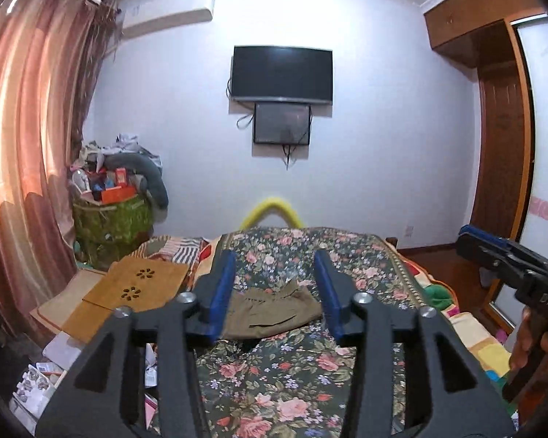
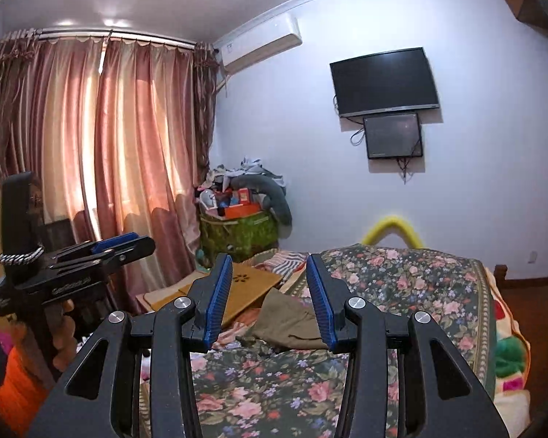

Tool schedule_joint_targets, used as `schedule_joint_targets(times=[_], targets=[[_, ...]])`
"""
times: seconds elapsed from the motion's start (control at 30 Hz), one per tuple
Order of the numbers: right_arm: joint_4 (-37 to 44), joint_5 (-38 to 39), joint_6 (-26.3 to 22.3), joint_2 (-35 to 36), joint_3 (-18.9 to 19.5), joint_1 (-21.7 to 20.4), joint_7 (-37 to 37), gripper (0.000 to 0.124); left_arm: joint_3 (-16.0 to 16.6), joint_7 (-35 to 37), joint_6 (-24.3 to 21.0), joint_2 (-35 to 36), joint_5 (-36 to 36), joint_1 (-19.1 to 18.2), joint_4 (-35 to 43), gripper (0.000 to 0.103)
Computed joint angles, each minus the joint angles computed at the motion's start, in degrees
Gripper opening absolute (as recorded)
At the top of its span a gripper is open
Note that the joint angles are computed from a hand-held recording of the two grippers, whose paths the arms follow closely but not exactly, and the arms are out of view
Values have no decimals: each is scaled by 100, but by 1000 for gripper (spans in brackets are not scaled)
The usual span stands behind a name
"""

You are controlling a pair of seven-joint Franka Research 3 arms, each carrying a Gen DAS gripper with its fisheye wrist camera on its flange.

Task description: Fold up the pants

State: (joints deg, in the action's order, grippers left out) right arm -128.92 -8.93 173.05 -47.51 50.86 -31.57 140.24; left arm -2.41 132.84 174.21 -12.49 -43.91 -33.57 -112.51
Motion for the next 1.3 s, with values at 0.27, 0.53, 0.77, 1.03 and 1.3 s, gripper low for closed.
schedule_joint_targets(times=[0.27,0.53,0.77,1.03,1.3], targets=[[98,-44,-676,-778,256,-450,462,97,102,-471,566,-535,547,-333,-708,89],[188,-311,-1129,-788,232,-322,458,103,477,-1017,542,-658,1001,-723,-861,101],[41,-444,-1251,-861,163,-82,621,103,640,-1501,591,-654,1573,-852,-948,102],[21,-568,-1279,-868,110,1,740,103,919,-1879,553,-632,2002,-1109,-969,103],[51,-635,-1304,-826,123,33,812,103,825,-2219,527,-557,2323,-946,-963,103]])
